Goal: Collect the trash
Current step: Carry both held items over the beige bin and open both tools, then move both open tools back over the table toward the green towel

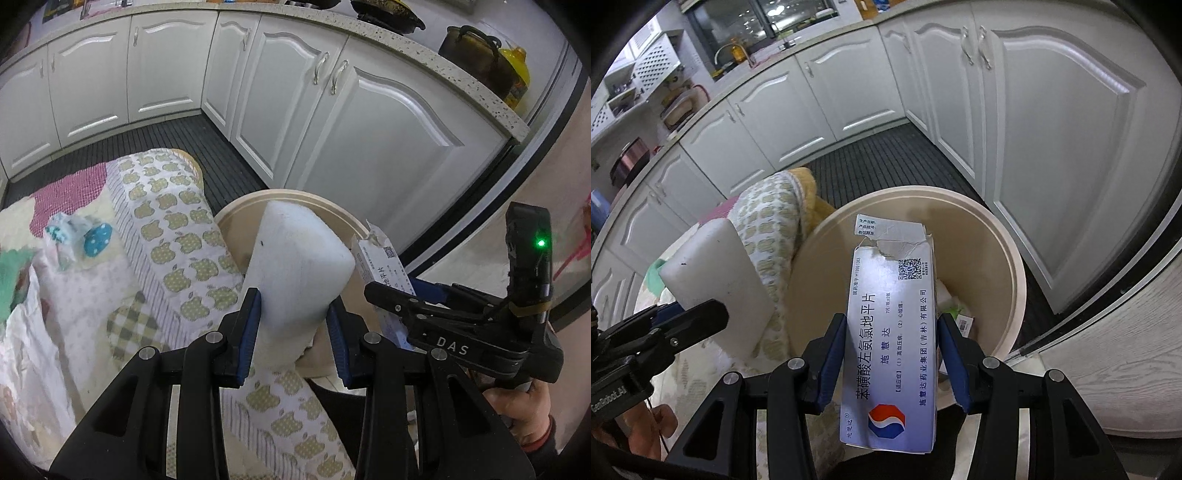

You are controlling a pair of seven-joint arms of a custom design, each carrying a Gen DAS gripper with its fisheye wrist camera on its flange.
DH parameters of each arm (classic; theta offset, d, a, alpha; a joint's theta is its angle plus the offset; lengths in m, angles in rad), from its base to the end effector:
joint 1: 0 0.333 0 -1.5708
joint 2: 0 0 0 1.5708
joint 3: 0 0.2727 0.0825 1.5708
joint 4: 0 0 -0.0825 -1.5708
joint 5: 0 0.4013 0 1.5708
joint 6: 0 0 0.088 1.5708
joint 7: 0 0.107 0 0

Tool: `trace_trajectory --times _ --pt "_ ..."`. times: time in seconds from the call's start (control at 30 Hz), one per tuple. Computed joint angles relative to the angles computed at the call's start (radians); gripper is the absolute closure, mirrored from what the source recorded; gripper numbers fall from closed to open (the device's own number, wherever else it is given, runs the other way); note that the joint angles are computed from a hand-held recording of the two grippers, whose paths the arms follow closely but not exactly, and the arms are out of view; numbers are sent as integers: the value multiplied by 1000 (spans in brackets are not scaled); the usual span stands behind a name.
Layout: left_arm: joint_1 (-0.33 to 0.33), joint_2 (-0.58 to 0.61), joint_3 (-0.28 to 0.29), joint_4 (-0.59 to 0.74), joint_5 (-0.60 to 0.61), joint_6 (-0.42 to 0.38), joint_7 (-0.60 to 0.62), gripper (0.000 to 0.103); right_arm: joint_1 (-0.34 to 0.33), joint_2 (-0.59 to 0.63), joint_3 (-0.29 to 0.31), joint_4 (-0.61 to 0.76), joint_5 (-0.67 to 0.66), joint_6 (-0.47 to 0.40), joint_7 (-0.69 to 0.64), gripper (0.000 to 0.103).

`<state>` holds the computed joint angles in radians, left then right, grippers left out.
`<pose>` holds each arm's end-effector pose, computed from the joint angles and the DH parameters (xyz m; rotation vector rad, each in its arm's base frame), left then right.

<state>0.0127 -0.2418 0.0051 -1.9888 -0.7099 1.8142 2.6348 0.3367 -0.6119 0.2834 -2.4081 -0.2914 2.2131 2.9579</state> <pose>0.5237 -0.0444 0.5473 0.9515 -2.6954 1.0281 0.3656 0.2603 0.5240 -1.1702 2.3711 -0.4643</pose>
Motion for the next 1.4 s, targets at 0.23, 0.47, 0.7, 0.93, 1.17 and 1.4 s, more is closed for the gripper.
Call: trace_trajectory --times 0.23,0.47,0.7,0.93,1.17,1.4 --pt "-10 14 -14 12 -12 3 -9 70 -15 1 -14 -9 -1 -8 -8 55" --pt "-17 16 -22 -1 -10 27 -31 67 -24 9 -18 -8 0 -33 -2 44" --pt "-19 3 -15 -12 2 33 -25 53 -17 -7 -22 -33 24 -22 20 39" --pt "-1 -6 6 -1 18 36 -1 52 -2 15 -17 -8 38 -9 10 39" --pt "59 92 30 129 47 50 -27 52 10 125 -8 90 15 42 -25 39" --pt "151 262 20 322 72 135 -112 50 35 302 -22 247 -15 125 -91 39"
